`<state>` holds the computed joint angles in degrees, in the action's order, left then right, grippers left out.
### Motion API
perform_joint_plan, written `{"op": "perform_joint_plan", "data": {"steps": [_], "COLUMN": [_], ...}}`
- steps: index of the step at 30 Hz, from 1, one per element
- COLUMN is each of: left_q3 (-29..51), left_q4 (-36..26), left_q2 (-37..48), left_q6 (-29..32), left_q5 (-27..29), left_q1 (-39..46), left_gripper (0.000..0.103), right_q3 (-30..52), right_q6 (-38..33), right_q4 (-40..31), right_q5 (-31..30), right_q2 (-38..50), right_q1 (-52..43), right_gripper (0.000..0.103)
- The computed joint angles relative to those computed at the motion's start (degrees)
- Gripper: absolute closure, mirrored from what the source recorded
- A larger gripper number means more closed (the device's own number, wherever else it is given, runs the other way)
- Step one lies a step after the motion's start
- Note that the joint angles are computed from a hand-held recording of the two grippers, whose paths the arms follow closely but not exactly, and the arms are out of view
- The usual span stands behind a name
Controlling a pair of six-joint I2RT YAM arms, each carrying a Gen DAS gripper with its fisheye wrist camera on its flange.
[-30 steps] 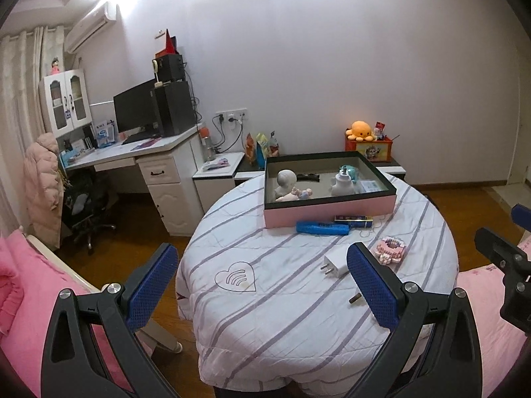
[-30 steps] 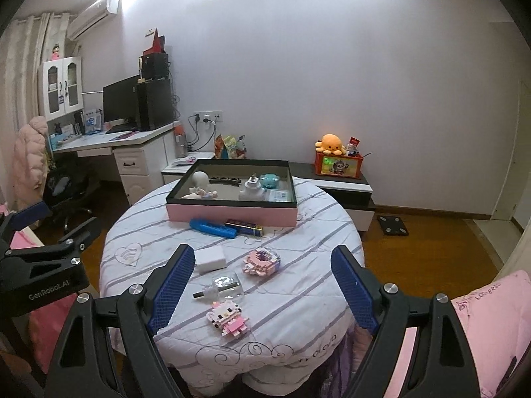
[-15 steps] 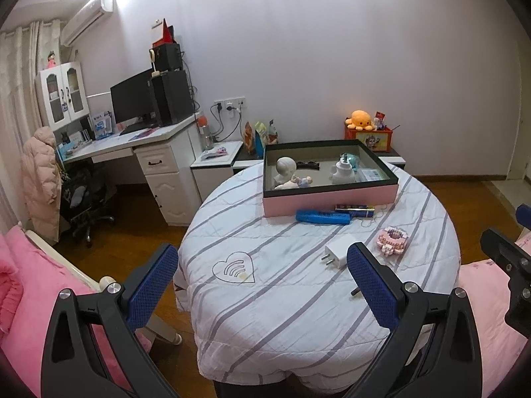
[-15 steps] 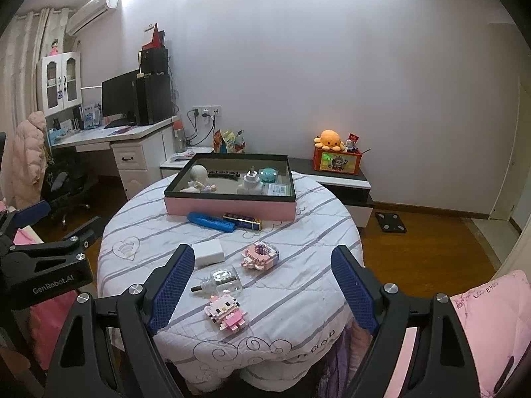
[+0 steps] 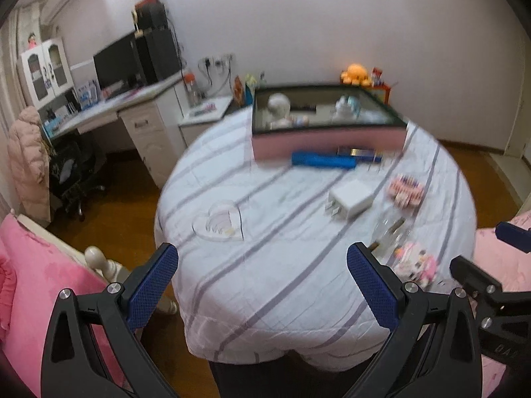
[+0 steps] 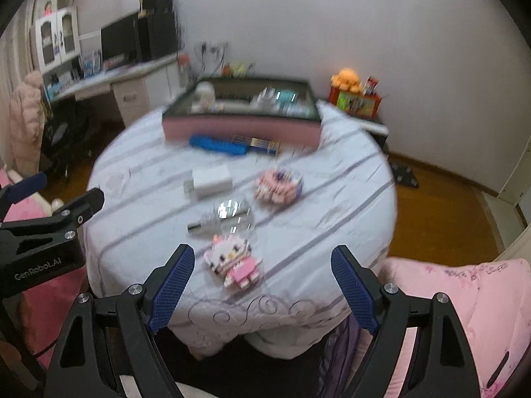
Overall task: Organize rigid objects
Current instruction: 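Grasp the pink-and-white block kitty figure with the right tool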
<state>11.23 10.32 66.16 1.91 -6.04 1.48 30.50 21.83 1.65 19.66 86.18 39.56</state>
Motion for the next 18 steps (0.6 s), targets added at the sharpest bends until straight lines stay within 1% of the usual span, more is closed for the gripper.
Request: {"op": "perform_joint_plan", "data": {"steps": [3, 6, 9, 12, 14, 15, 16, 18], "left_q3": [1.4, 2.9, 4.4, 6.7, 8.2, 8.7, 9.3, 10.2], "left_q4": [4.3, 7.3, 8.7, 7.9, 7.6, 7.3, 6.9, 6.4], "left_q2": [10.1, 17.0, 21.1, 24.2, 26.0, 26.5, 27.0, 27.5], "left_q6": [0.2, 0.1, -0.6, -1.6, -2.4, -2.5, -2.7, -3.0], "left_q5": [2.6, 3.2, 3.9, 6.8, 7.9, 7.9, 7.7, 7.2], "left_q1": [1.3, 1.7, 2.2, 3.3, 2.7, 2.2, 1.3, -0.9], "left_gripper": [0.000, 0.000, 0.000, 0.000, 0.000, 0.000, 0.000, 0.000], "right_q3": [1.9, 2.1, 3.5, 5.5, 7.0, 7.6, 7.7, 7.4], "right_q6": [-1.0, -1.8, -3.0, -4.5, -5.1, -5.1, -4.9, -5.6], "right_q4": [1.6, 6.0, 8.0, 9.3, 9.3, 9.1, 9.3, 9.3], "right_q5": [-2.3, -5.4, -8.3, -8.8, -8.7, -9.3, -10.0, -9.9], "right_q2": [6.3, 10.5, 14.4, 17.9, 20.3, 21.1, 21.7, 21.3], "right_q1": [-0.9, -2.6, -4.2, -4.5, -4.7, -5.0, -5.6, -6.6], "right_gripper": [0.017, 0.017, 0.017, 0.018, 0.026, 0.040, 0.049, 0.050]}}
